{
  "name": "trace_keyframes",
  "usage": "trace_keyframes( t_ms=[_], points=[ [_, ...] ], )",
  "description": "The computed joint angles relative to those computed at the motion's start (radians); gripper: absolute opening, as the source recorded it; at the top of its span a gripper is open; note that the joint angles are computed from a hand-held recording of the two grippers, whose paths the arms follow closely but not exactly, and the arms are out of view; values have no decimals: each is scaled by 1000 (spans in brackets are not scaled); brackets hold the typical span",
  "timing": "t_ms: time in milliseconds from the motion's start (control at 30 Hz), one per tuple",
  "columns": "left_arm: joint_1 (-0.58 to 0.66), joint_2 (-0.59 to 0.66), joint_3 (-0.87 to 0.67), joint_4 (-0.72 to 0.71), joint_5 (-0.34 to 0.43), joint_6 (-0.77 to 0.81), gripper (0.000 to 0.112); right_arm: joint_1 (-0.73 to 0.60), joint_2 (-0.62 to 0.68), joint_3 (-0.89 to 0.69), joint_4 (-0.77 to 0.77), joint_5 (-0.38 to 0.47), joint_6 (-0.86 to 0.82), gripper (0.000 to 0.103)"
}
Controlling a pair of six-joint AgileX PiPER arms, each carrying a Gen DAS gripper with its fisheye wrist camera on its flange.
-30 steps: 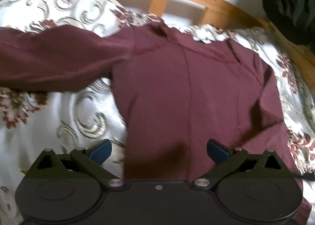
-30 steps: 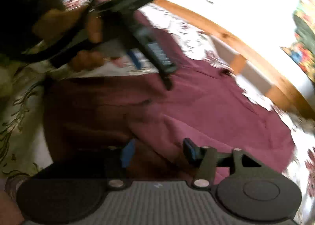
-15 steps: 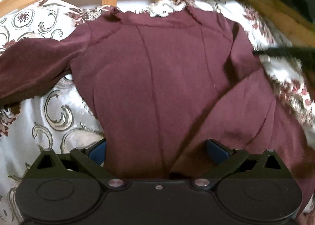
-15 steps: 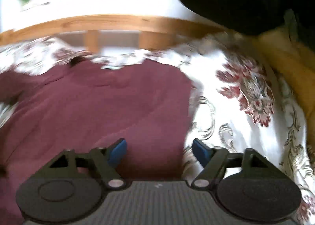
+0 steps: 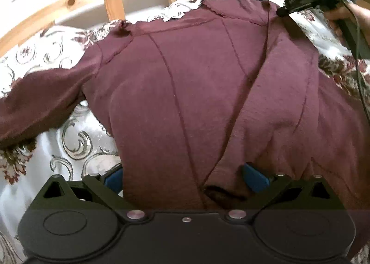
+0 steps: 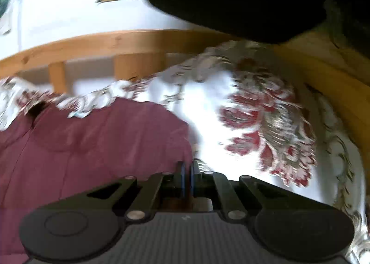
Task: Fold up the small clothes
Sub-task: 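Open the right tool to release the sleeve and withdraw it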
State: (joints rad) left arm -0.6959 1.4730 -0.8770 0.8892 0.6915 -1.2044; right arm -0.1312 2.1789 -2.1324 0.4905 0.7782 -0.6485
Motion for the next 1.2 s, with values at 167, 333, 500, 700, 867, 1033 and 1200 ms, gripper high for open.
trace_keyframes(
  t_ms=[167,333,500,700,867,1033,1200],
  points=[
    [-29,7,-21,-11,57,45,102,12,-48,105,-25,-30,-9,30],
    [-36,-6,-30,-50,73,83,102,3,-239,392,83,-76,-195,73],
    [-46,3,-33,-43,77,86,102,40,-441,698,201,-104,-510,89],
    [-45,-52,-10,-12,56,47,102,123,-572,940,-31,-225,-537,89],
    [-21,-122,45,128,-12,-173,102,73,-607,987,18,-207,-556,89],
    [66,-46,-31,-198,-49,143,102,35,-616,979,53,-163,-573,89],
    [31,-15,-51,-211,-21,197,102,13,-626,923,167,-64,-561,90]
  ],
)
